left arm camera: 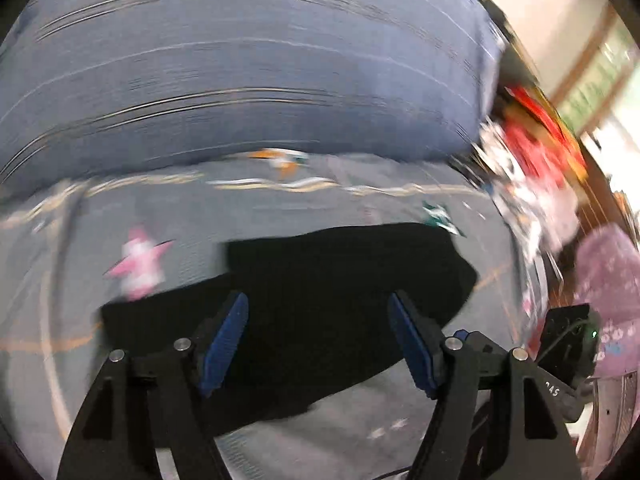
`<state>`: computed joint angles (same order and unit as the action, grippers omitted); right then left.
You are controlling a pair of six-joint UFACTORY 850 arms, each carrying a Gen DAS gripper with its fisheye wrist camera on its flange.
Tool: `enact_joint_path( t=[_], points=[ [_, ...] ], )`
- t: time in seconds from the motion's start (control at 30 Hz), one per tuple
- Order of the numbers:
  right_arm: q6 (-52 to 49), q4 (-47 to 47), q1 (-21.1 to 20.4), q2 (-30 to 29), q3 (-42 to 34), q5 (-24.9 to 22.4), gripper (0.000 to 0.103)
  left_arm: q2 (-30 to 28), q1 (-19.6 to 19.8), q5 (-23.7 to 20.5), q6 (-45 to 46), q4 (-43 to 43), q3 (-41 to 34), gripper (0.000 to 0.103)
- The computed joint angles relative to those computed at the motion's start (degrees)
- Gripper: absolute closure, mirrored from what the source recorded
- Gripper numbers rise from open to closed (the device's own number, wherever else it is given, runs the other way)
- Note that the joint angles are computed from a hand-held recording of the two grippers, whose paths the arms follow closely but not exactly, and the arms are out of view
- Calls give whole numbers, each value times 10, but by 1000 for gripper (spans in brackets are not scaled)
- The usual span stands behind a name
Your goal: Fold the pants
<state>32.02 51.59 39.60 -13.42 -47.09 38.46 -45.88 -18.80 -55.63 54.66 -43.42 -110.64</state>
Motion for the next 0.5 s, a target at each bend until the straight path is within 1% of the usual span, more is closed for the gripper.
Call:
enact_joint_path(
  t=[0.03, 0.07, 0.1, 0.13, 0.2, 0.27, 0.33, 0.37, 0.43, 0.5],
  points=[
    [-5, 36, 7, 13, 22, 20, 59, -16, -18, -16, -13, 13, -27, 32],
    [-14, 71, 11, 24, 38, 30, 57, -34, -33, -31, -24, 25, -56, 32],
    [-26, 112, 15, 33, 52, 37, 56, -52, -50, -45, -36, 40, -85, 32],
    [-27, 129, 16, 39, 62, 40, 56, -73, -67, -61, -48, 55, -117, 32],
    [1, 125, 14, 47, 82, 44, 55, -111, -95, -90, -72, 83, -171, 32],
    [8, 121, 7, 45, 88, 39, 55, -152, -123, -101, -97, 113, -230, 32],
    [-18, 133, 0, 48, 87, 35, 55, -175, -139, -105, -100, 132, -265, 32],
    [-34, 143, -4, 52, 88, 31, 53, -190, -149, -108, -103, 144, -288, 32],
    [-43, 136, -22, 49, 87, 17, 48, -235, -166, -131, -110, 163, -361, 32],
    [-33, 109, -38, 38, 80, 2, 48, -284, -184, -153, -117, 198, -443, 32]
  ],
)
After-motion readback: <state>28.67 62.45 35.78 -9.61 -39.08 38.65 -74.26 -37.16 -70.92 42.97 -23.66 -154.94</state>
